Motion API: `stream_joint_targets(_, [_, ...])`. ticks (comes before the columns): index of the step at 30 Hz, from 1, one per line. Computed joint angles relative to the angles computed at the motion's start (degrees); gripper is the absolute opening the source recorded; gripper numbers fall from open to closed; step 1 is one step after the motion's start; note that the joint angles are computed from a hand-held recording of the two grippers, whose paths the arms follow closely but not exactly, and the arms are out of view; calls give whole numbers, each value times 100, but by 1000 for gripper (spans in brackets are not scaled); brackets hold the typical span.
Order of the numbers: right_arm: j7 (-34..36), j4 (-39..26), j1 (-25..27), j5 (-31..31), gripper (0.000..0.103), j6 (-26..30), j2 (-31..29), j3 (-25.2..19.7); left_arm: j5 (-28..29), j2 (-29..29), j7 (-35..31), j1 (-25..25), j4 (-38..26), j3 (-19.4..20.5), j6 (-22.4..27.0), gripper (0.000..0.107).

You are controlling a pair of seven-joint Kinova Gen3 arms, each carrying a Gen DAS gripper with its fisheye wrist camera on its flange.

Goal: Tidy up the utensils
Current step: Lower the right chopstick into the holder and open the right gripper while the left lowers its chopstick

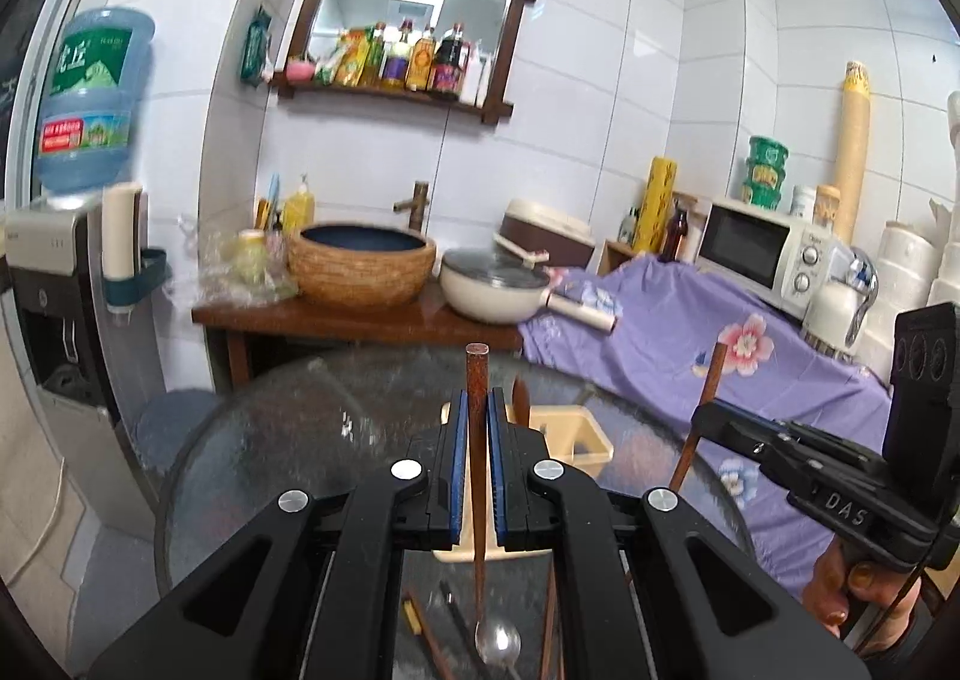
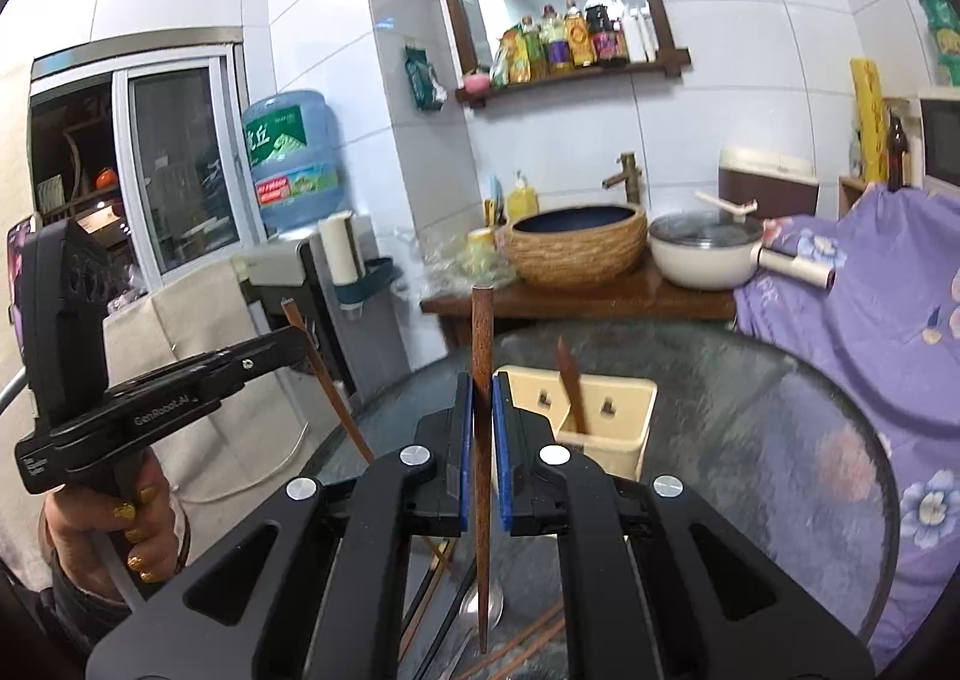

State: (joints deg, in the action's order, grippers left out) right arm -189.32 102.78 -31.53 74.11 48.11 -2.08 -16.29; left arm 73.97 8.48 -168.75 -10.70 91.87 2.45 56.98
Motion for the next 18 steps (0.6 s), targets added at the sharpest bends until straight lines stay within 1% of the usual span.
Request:
stream_joint_targets(4, [367,-396,104,-105,7,10,62,131,-2,100,451,62,-486,73,34,7])
stream_joint_targets(6, [440,-552,153,-76,7,38,87,176,30,142,670,101,-712,132,-59,7])
stream_joint_targets(9, [520,-794,203,93,7,127,143,227,88,208,939,180,-991,225,-328,7])
stream_joint_targets(11, [593,-1016,204,241,7,312,236,261,40,306,1199,264,-1235,300,-527,7])
stream_joint_targets(15, [529,-1244,142,607,7,588,397,353,-81,493,1550,406,-1546,484,-961,7])
stream_joint_targets(18, [536,-1385,74,800,7,807,572,459,-111,587,1566,498,-1570,633,-1344,7])
